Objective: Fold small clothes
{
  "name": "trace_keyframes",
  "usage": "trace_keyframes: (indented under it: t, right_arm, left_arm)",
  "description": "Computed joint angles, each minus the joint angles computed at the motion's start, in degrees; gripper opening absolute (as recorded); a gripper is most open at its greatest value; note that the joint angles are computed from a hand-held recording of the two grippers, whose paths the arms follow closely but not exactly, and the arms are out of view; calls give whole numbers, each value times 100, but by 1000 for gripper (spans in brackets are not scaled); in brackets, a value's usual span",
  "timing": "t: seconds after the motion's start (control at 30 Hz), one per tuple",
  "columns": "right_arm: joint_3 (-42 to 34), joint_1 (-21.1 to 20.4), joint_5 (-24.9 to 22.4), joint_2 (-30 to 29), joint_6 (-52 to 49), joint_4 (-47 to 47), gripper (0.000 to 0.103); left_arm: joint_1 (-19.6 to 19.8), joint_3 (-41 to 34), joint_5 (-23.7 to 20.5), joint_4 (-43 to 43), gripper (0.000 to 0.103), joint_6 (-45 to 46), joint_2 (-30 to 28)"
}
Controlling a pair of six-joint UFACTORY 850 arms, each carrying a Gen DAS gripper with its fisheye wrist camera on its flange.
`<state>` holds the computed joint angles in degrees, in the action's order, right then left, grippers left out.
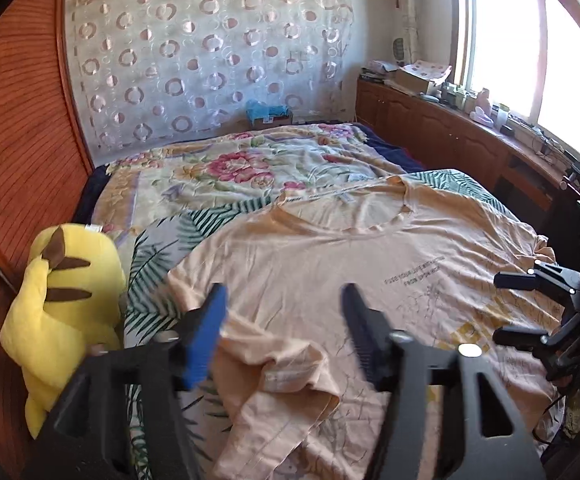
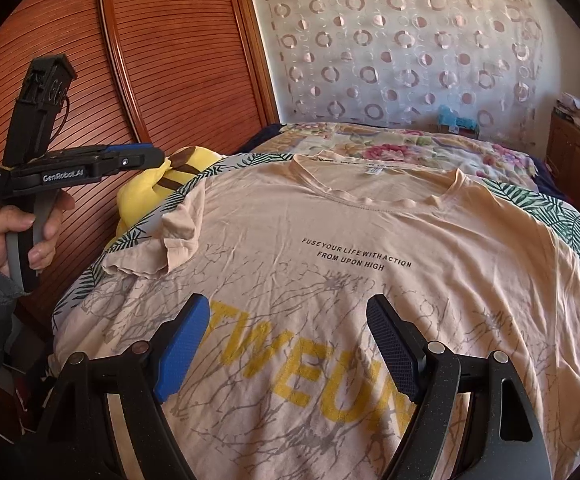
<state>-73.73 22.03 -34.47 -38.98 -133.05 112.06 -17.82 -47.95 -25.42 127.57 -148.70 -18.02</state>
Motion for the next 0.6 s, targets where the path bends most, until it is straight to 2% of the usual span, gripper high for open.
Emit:
trace_keyframes:
  t: [0.13,0.37,0.43,0.6]
  right_arm:
    - [-177,42,-6,-75,236,-369,81]
    - [-601,345,85,-246,618,-1101,57]
    - [-865,468,126,-378,923,-1486,46]
    - [-1648,771,2,-806,1834,-2478,38]
  left_arm:
    - [76,286,-102,-389,81,70,-42]
    - [328,843,-34,-684,81,-192,-73]
    - [361,937,-36,-615,81,-356,-86]
    - [458,986,61,-153,81,-812,-226]
